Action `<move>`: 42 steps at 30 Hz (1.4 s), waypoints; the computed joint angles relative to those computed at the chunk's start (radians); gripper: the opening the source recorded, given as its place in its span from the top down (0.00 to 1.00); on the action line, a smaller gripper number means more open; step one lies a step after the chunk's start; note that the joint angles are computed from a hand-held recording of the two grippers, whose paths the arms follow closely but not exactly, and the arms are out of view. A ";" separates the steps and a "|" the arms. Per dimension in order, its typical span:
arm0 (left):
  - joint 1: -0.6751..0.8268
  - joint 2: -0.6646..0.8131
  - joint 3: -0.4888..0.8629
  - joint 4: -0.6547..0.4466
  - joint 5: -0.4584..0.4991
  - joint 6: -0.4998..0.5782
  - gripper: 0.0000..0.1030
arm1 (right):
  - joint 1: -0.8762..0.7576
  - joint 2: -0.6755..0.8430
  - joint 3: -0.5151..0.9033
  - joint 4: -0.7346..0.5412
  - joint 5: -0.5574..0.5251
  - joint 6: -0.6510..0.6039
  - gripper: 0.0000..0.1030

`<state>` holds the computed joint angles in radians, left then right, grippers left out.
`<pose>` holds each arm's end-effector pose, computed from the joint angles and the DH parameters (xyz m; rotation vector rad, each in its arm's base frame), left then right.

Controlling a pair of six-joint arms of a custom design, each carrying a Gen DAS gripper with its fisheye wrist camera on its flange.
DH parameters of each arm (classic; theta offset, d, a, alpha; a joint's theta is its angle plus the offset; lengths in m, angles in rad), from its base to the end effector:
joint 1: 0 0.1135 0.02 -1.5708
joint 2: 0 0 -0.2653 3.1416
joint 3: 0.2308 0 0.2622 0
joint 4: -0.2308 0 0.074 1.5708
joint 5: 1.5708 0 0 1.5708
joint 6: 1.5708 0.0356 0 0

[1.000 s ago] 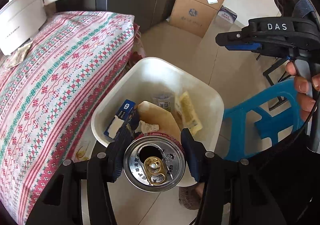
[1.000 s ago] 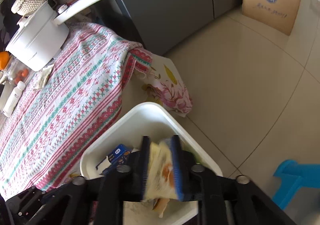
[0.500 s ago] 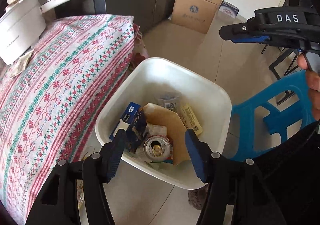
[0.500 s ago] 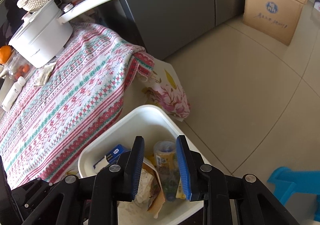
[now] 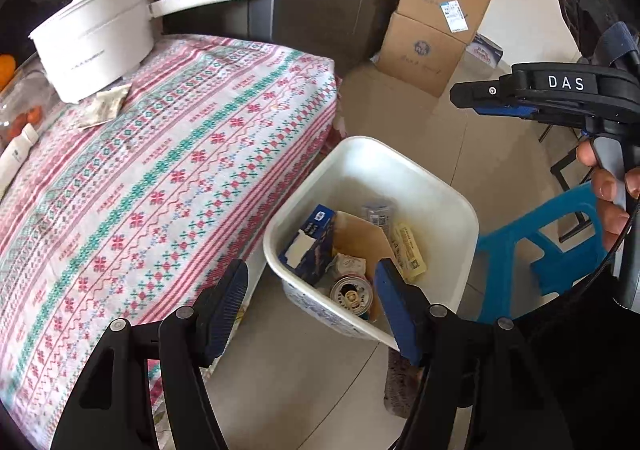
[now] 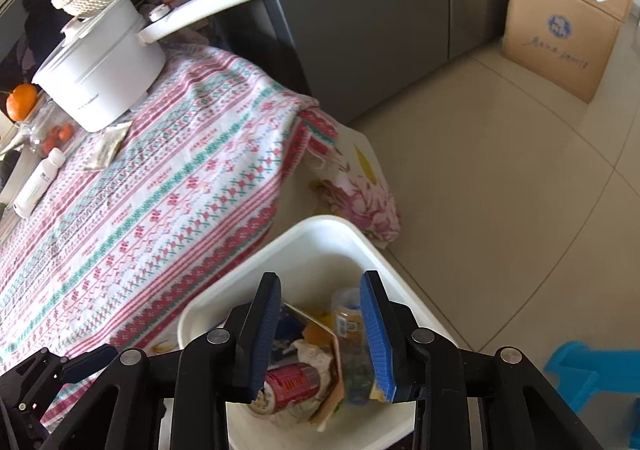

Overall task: Collect trash
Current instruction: 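Carry the can and snack bag over the white bin and open both grippers, then move both grippers back over the table toward the white bottle, then grasp the white bottle with the left gripper while the right grasps the white sachet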

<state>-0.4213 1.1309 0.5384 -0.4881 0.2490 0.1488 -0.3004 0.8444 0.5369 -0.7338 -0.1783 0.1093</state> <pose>0.1820 -0.0912 0.1650 0.8277 2.5285 -0.4201 0.1550 -0.0414 0.1976 0.4661 2.5523 0.1637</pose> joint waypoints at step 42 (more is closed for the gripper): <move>0.696 1.449 1.737 -0.288 -0.099 0.673 0.22 | 0.667 1.123 0.811 0.302 0.225 0.128 0.27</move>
